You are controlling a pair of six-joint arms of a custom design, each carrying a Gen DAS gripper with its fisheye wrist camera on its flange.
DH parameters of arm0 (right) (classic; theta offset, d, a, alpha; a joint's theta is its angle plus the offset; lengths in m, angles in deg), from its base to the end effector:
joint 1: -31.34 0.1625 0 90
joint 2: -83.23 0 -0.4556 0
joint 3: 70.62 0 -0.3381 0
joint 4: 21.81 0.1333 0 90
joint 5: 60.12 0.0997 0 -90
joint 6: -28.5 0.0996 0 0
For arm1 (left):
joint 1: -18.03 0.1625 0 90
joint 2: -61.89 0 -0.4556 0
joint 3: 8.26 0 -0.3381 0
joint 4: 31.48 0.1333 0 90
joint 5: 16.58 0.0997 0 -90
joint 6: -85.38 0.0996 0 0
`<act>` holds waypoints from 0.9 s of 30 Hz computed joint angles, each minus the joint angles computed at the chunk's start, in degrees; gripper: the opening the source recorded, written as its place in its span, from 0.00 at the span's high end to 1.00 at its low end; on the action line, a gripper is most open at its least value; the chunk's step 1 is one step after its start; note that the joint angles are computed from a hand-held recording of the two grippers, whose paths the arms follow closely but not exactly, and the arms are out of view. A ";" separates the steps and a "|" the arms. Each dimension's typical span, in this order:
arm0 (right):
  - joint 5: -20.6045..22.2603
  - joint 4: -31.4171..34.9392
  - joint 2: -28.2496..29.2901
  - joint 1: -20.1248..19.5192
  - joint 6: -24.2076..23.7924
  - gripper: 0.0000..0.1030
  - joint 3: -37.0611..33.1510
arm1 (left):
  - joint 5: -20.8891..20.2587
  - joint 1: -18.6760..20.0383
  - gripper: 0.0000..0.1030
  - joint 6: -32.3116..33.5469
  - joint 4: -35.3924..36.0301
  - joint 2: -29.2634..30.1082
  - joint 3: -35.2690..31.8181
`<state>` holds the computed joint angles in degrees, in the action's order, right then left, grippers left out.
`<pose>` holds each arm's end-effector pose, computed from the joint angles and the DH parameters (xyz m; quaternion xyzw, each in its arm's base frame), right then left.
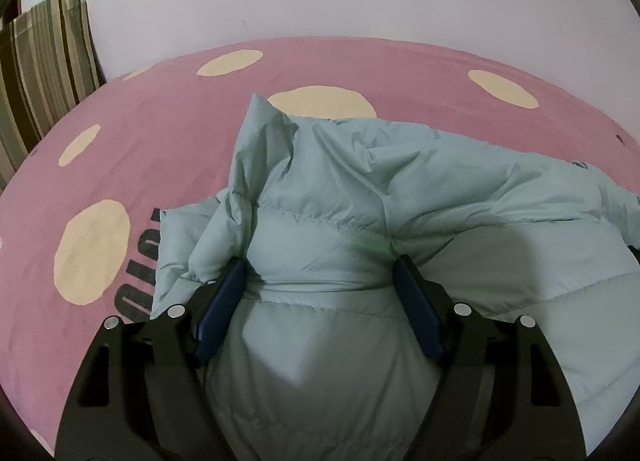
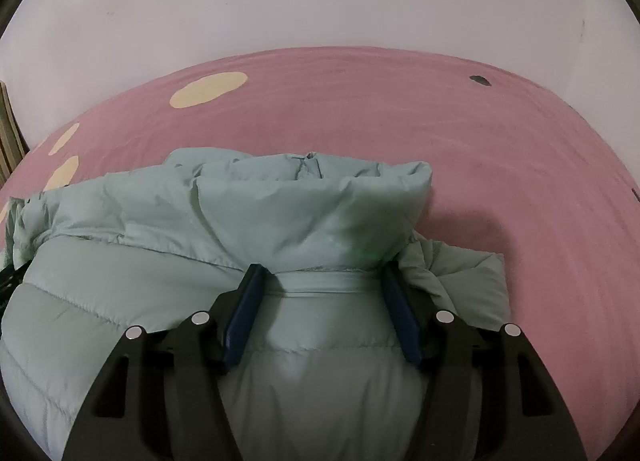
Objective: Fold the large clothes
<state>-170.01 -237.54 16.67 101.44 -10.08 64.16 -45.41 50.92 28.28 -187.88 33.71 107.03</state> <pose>-0.0560 -0.4468 0.3003 0.0582 -0.8655 0.3395 0.3636 -0.2958 -0.4540 -0.0402 0.0915 0.8468 -0.3362 0.4018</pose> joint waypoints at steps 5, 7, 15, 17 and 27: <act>-0.24 -0.98 0.38 0.18 -0.19 0.41 0.26 | -0.34 0.18 0.26 0.40 -0.69 0.02 0.16; -0.23 -1.34 0.55 0.17 -0.29 0.41 0.27 | -0.41 0.24 0.25 0.58 -1.02 -0.01 0.23; -3.01 0.15 -0.20 1.93 0.12 0.40 -0.12 | -0.86 -0.07 0.23 -1.61 4.04 -1.23 -0.84; -3.09 1.76 -1.24 2.20 0.79 0.40 -0.25 | -1.55 -0.27 0.20 -2.46 5.99 -2.15 -1.04; 3.69 8.47 -14.20 -0.50 4.85 0.29 5.44 | -5.47 -5.04 0.12 -13.13 7.19 -12.25 8.80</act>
